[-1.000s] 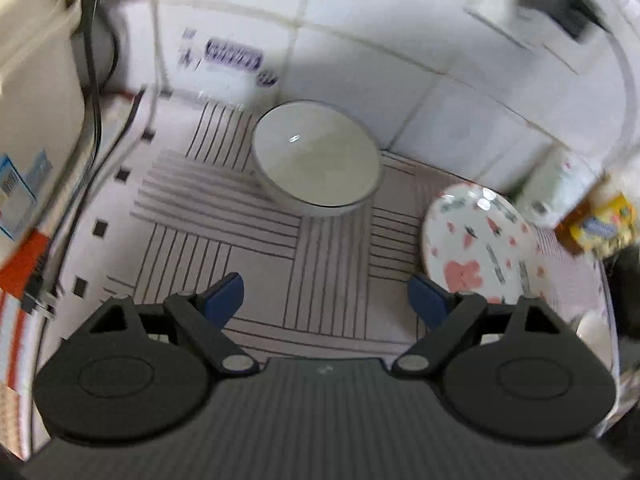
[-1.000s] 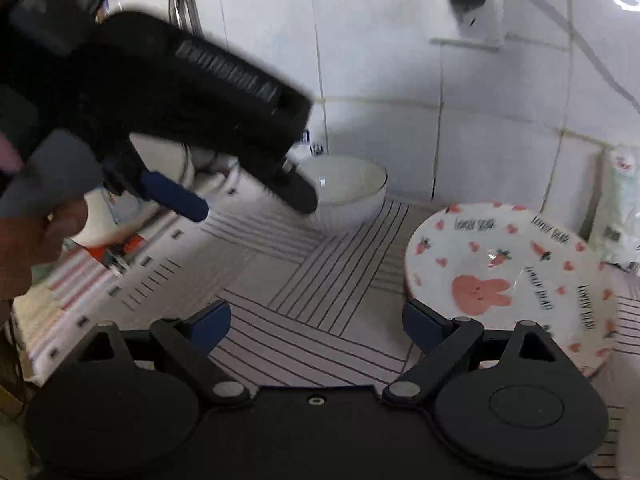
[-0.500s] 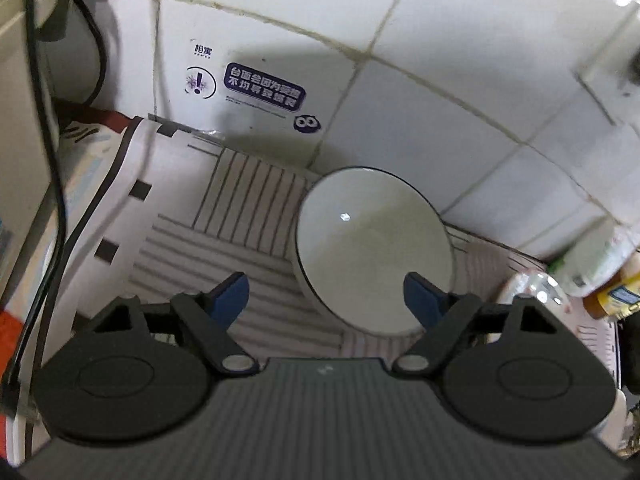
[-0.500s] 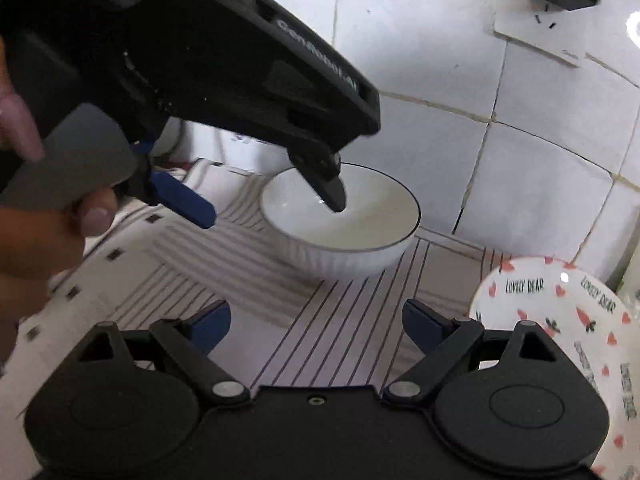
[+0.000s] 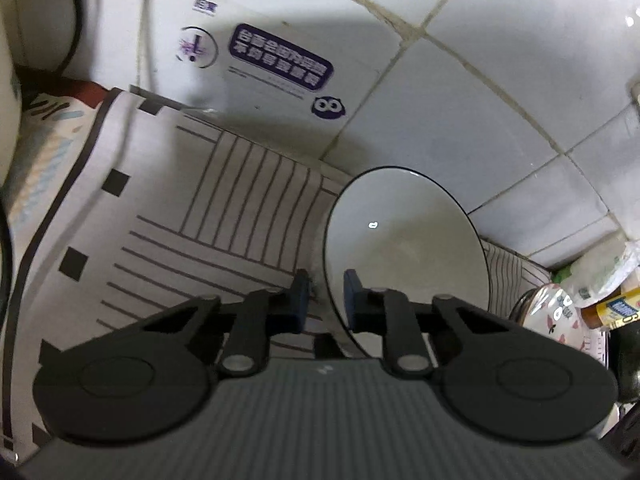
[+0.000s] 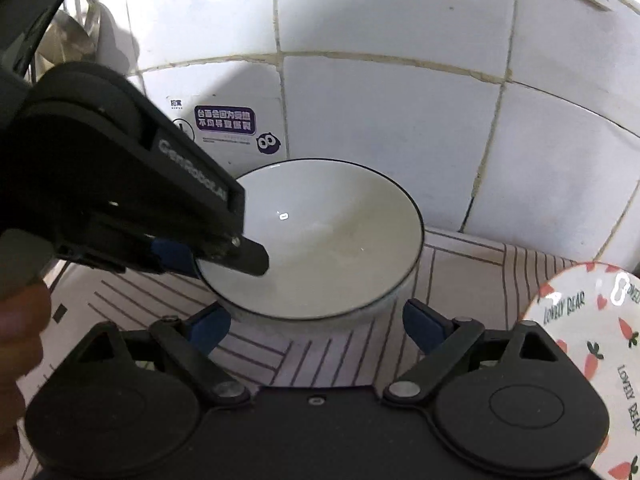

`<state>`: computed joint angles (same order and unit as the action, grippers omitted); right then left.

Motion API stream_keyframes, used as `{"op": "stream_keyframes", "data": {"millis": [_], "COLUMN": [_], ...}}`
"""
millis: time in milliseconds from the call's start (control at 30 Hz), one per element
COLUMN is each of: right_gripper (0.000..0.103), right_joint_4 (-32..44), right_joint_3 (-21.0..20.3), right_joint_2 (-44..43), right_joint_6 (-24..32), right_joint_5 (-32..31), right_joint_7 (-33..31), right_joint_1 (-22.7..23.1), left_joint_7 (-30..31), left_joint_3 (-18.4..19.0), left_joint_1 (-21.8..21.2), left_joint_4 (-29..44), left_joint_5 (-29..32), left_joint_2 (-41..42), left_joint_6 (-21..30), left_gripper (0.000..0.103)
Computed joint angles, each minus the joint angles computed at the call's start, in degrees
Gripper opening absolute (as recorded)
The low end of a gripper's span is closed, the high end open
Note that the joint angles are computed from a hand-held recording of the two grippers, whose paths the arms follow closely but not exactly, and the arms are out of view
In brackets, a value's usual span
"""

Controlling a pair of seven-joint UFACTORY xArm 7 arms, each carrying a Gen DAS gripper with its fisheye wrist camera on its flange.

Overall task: Organize plates and bowls
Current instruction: 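Close both grippers on the rim of the small white bowl, then lift the small white bowl with both grippers and lower it onto the bowl stack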

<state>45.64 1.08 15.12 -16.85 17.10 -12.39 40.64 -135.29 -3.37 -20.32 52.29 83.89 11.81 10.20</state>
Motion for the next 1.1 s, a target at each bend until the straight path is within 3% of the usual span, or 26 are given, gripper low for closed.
{"op": "stream_keyframes", "data": {"millis": [100, 133, 233, 367, 467, 567, 600, 733, 967, 1033, 1100], "right_gripper": [0.095, 0.095, 0.095, 0.095, 0.095, 0.095, 0.095, 0.095, 0.095, 0.095, 0.095], "right_joint_4": [0.9, 0.8, -1.4, -7.4, -11.3, -15.5, -16.7, -22.4, -28.3, -30.0, -32.7], "right_joint_3": [-3.3, -2.3, 4.6, 7.5, 10.9, 11.4, 11.1, 8.8, -6.6, -9.2, -10.7], "right_joint_2": [1.1, 0.9, -0.3, -3.8, -6.9, -10.6, -11.9, -19.0, -32.8, -36.8, -41.9], "right_joint_6": [-1.2, -1.2, -2.9, -9.4, -11.2, -13.9, -14.3, -14.4, -11.6, -10.6, -9.7], "right_joint_5": [3.3, 3.2, -3.6, -9.1, -18.3, -24.0, -26.2, -34.8, -65.2, -69.0, -70.6], "right_joint_7": [-3.3, -3.4, 1.0, 2.3, 10.0, 15.6, 17.5, 25.9, 50.3, 52.7, 51.0], "right_joint_1": [4.5, 3.5, -4.9, -9.1, -15.0, -17.6, -18.3, -19.6, -17.1, -16.6, -17.1], "left_joint_7": [4.1, 5.5, 8.1, 15.0, 21.6, 26.0, 30.2, 38.1, 44.7, 46.6, 47.3], "left_joint_3": [-0.4, -0.6, -0.7, -2.4, -4.3, -6.2, -7.3, -10.6, -15.0, -16.3, -17.3], "left_joint_1": [-0.7, -1.0, -1.8, -2.7, -3.3, -4.0, -4.4, -6.5, -9.9, -11.3, -12.6], "left_joint_4": [0.1, 0.1, -0.6, -2.9, -4.8, -6.6, -6.5, -5.2, -1.8, 0.9, 3.1], "left_joint_5": [-2.8, -3.8, -5.2, -11.1, -18.1, -23.2, -27.2, -35.7, -45.1, -46.3, -46.2], "left_joint_2": [0.1, -0.1, -1.2, -4.8, -7.8, -11.0, -11.7, -13.2, -16.5, -16.2, -15.6], "left_joint_6": [1.7, 2.2, 2.4, 5.2, 8.0, 10.3, 12.0, 18.2, 27.4, 31.4, 33.9], "left_gripper": [0.015, 0.015, 0.016, 0.016, 0.017, 0.017, 0.017, 0.018, 0.019, 0.019, 0.019]}}
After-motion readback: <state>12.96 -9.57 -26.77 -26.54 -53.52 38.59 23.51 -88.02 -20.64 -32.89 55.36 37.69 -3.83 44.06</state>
